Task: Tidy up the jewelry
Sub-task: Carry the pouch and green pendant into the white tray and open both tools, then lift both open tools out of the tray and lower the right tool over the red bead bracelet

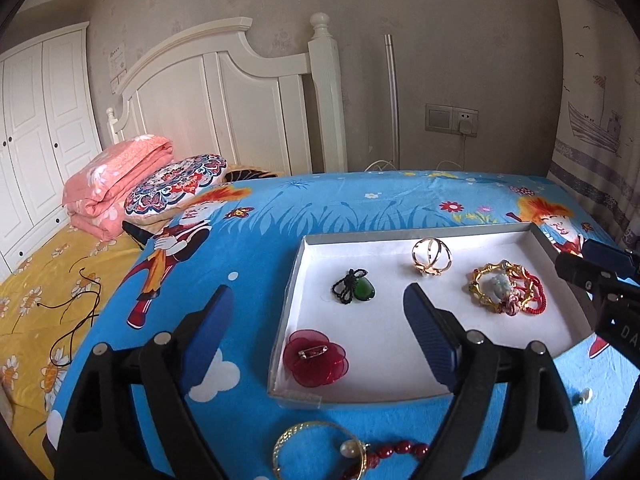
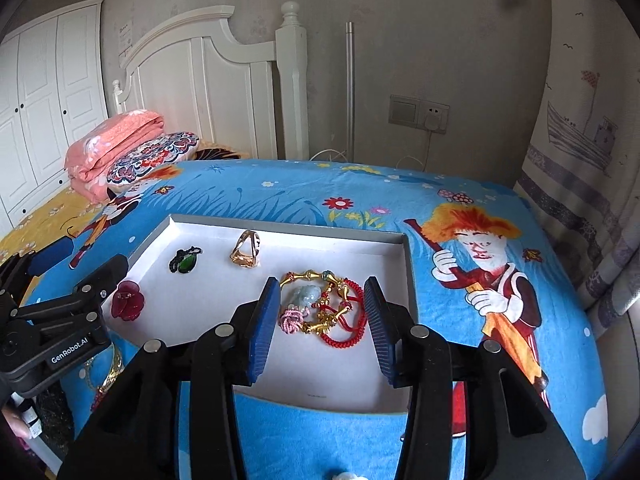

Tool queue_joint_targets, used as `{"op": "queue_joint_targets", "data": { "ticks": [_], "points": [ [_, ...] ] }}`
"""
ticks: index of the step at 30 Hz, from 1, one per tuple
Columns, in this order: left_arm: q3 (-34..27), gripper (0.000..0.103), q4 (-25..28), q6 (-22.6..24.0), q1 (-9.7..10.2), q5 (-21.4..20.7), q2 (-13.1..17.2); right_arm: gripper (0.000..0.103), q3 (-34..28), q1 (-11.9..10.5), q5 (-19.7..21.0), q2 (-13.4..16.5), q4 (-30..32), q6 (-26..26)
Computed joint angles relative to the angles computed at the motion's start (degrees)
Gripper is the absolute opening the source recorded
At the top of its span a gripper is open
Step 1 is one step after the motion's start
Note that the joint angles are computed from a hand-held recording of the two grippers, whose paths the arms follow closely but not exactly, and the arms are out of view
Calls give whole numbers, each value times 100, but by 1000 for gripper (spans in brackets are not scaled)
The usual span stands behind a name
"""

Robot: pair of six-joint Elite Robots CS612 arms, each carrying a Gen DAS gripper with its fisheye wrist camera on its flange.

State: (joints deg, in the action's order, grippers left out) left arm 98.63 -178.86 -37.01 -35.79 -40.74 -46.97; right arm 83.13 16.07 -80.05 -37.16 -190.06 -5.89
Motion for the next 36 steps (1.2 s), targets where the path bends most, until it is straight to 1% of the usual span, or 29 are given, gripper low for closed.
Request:
{"op": "queue_joint_targets", "data": {
  "ticks": [3, 6, 8, 11, 13, 17, 21, 23, 26, 27, 28, 29, 30, 33, 36],
  "points": [
    [232, 84, -142, -73, -96, 76, -82, 43, 316, -71, 59, -106, -274, 37],
    [458, 85, -234, -298, -173, 48, -161, 45, 603, -131, 76, -178, -529, 138],
    [578, 85, -342, -352, -223, 72, -171, 45, 753, -172, 93, -203, -642, 210],
    [706, 87, -512, -362, -326, 372, -120, 45, 949, -199, 39, -224, -807, 285],
    [791, 87, -509, -450, -368, 424, -127, 45, 1078, -220, 27, -244, -872, 330],
    [1056, 87, -686, -637, -491, 598, -211, 45, 1293, -210, 68, -266, -967, 333],
    [1200, 87, -658, -659, -582, 854, -215, 45, 1438, -177, 183, -233, -1096, 403],
    [1246, 87, -659, -667, -589, 929, -197, 45, 1502, -153, 226, -192, -1306, 480],
    [1273, 87, -714, -630, -530, 842, -159, 45, 1570, -103, 304, -168, -1416, 387],
    [1281, 87, -684, -645, -506, 780, -155, 45, 1583, -75, 297, -163, -1403, 298],
    [1294, 87, -839, -556, -474, 616, -148, 45, 1585, -44, 278, -160, -1363, 218],
    [1320, 87, -1045, -459, -464, 550, -133, 45, 1584, -21, 269, -156, -1330, 178],
    [1327, 87, -1083, -445, -466, 570, -127, 45, 1574, -5, 295, -153, -1269, 163],
    [1303, 87, -1027, -326, -441, 434, -120, 45, 1548, 52, 356, -147, -1217, 128],
    [1318, 87, -1115, -260, -452, 504, -93, 45, 1510, 109, 463, -145, -1182, 103]
  ]
}}
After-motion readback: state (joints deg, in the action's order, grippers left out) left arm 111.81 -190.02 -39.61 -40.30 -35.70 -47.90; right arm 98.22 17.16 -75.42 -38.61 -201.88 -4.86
